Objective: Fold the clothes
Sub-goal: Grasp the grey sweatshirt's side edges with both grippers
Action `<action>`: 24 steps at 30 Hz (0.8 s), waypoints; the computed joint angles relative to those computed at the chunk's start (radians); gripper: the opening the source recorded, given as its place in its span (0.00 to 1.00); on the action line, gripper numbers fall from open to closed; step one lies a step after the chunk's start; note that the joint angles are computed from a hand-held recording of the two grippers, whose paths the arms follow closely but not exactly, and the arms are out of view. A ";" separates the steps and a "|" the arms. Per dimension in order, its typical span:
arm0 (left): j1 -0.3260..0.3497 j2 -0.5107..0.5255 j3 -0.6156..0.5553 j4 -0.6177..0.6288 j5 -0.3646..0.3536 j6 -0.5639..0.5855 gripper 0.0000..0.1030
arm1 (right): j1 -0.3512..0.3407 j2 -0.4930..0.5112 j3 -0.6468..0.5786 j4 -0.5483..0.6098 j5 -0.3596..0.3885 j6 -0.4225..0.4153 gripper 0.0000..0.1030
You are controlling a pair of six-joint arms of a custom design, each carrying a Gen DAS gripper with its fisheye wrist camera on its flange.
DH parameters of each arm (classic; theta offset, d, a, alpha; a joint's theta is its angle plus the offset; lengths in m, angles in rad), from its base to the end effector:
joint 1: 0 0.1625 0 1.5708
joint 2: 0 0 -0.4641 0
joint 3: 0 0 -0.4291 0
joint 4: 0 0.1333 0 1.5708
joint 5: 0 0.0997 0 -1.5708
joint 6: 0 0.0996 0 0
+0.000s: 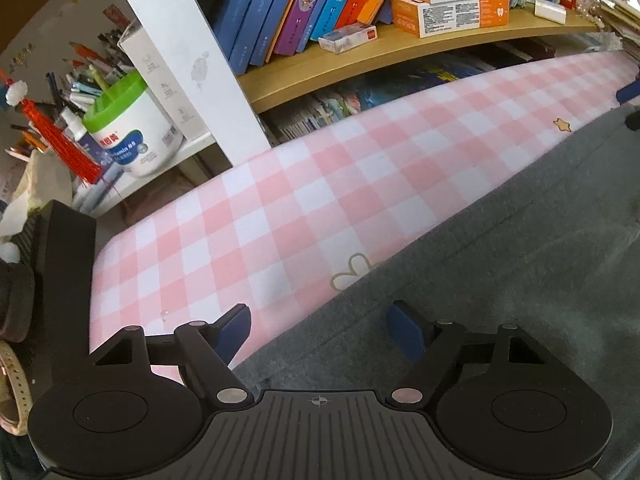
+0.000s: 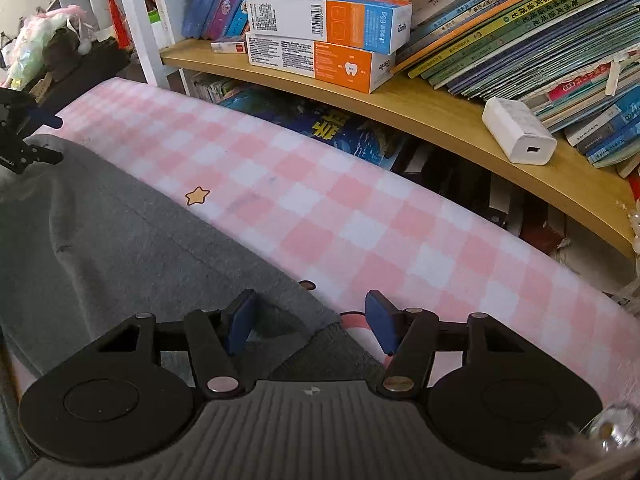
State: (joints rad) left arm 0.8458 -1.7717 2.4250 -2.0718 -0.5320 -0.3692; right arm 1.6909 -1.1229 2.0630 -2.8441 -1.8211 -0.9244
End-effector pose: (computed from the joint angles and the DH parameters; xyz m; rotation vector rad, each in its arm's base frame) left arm -0.0608 -0.3991 0.2914 0.4692 2.0834 -0.4956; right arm 0.1773 -0.5626 0.1757 1.3302 -2.4286 0.2921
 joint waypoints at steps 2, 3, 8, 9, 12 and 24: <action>0.006 -0.004 -0.005 -0.012 -0.028 0.003 0.63 | 0.000 -0.008 0.001 0.020 0.006 0.003 0.37; 0.008 -0.007 -0.008 -0.021 -0.051 0.012 0.54 | 0.001 -0.013 0.001 0.034 0.007 0.004 0.34; 0.024 0.029 -0.067 0.049 -0.131 -0.009 0.23 | 0.015 -0.032 0.015 0.057 -0.018 0.034 0.17; 0.018 0.039 -0.073 0.069 -0.133 -0.005 0.19 | 0.022 -0.035 0.025 0.038 -0.029 0.028 0.16; -0.013 0.047 -0.072 0.126 -0.113 -0.014 0.08 | 0.039 -0.052 0.062 -0.037 -0.040 0.018 0.16; -0.292 -0.210 0.048 0.347 -0.020 -0.247 0.05 | 0.114 -0.180 0.267 -0.358 -0.066 -0.072 0.16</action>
State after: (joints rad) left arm 0.5541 -1.9820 2.4728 -1.7248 -0.5521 -0.6158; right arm 1.8050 -1.3027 2.3298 -3.2023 -1.8874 -0.9966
